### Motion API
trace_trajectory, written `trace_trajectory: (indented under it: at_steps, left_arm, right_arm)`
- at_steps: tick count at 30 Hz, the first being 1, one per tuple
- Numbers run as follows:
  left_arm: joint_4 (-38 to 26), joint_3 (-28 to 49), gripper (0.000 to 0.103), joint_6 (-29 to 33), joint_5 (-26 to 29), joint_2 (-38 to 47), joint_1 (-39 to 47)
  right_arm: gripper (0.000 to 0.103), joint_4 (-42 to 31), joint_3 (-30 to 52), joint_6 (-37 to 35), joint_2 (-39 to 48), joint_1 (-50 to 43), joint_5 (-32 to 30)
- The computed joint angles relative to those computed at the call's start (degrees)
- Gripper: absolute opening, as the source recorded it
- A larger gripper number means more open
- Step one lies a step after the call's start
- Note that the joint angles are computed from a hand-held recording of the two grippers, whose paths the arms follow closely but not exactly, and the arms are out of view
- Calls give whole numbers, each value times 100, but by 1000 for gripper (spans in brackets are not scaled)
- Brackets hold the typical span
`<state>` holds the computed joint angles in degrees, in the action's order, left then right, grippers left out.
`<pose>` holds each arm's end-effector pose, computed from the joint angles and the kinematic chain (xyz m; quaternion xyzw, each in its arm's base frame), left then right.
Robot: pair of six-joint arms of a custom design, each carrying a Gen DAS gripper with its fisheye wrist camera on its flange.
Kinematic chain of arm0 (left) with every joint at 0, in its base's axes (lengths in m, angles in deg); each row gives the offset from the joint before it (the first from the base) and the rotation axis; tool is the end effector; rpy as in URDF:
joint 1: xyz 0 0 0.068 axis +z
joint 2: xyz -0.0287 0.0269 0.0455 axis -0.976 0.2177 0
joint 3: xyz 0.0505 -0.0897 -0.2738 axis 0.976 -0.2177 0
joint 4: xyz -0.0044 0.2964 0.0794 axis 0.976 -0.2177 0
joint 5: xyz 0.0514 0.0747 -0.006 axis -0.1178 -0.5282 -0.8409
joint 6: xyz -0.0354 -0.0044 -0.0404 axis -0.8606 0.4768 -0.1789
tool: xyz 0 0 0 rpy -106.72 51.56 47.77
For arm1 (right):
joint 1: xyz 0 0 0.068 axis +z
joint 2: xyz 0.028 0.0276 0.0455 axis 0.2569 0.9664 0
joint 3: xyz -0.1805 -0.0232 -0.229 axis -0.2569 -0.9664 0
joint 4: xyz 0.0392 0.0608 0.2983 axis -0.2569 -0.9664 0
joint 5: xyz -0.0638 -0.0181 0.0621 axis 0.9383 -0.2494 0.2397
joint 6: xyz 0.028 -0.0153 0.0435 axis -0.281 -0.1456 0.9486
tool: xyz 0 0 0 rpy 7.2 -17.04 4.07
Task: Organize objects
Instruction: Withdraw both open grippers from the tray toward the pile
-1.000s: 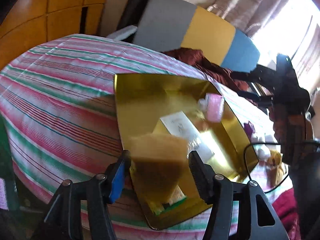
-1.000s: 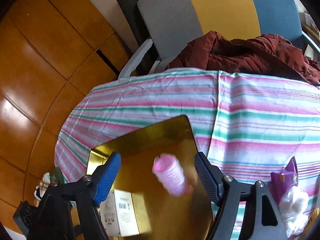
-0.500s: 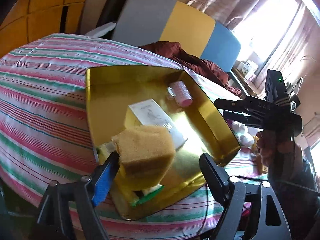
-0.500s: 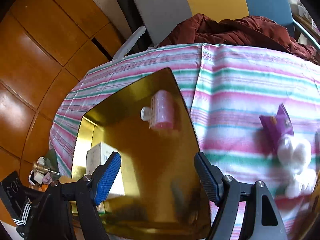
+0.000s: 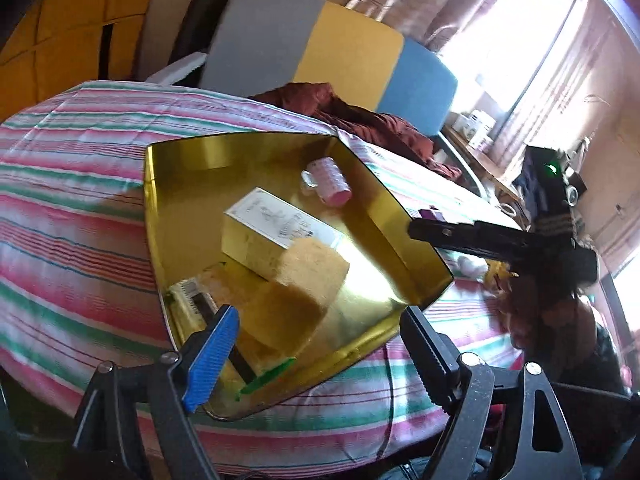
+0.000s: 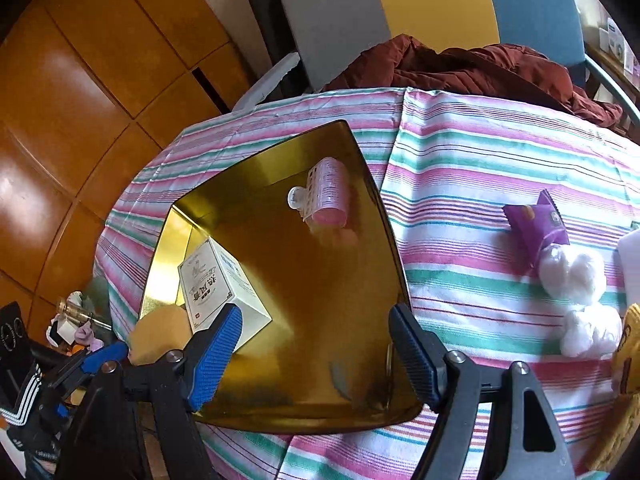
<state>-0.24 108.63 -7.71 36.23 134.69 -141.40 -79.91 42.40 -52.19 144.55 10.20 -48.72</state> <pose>0.1173 -0.1944 0.2165 -0.1768 0.9068 -0.1424 0.3552 0.3329 -0.0061 0.2128 -0.2674 0.9068 0.2616 0.1944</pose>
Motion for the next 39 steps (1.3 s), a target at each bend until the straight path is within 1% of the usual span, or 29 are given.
trace_trajectory:
  at_steps: [2, 4, 5, 8, 10, 13, 15, 19, 26, 33, 39]
  left_arm:
    - [-53, 11, 83, -156, -98, -66, -16]
    - [-303, 194, 83, -288, -271, 44, -33]
    - [-535, 364, 83, -415, -442, 166, -70]
    - [-1630, 1070, 90, -988, -894, 788, -109]
    - [-2387, 1527, 91, -1401, -1205, 1209, -174]
    - [-3172, 1970, 94, -1809, -1511, 1626, -304]
    - [-3497, 2193, 95, -1904, -1601, 1867, -329]
    - [-3554, 2337, 95, -1788, -1633, 2028, -295]
    - [-3361, 2591, 95, -1283, -1711, 2243, -243]
    - [-2964, 2845, 95, -644, -1695, 2494, -185]
    - [-2556, 3007, 95, -125, -1565, 2708, -133]
  right_arm:
    - [77, -21, -14, -36, -39, -79, -16]
    - [77, -2, -70, -57, -118, -151, 12]
    - [77, 39, -118, -70, -172, -181, 42]
    - [77, 182, -274, -118, -342, -237, 153]
    - [77, 304, -418, -179, -515, -262, 211]
    - [78, 490, -629, -293, -778, -267, 285]
    - [78, 531, -697, -341, -858, -275, 277]
    - [78, 497, -703, -416, -881, -345, 221]
    - [78, 440, -660, -489, -918, -599, 150]
    - [78, 427, -464, -573, -792, -1014, 138]
    - [78, 452, -243, -634, -553, -1381, 159]
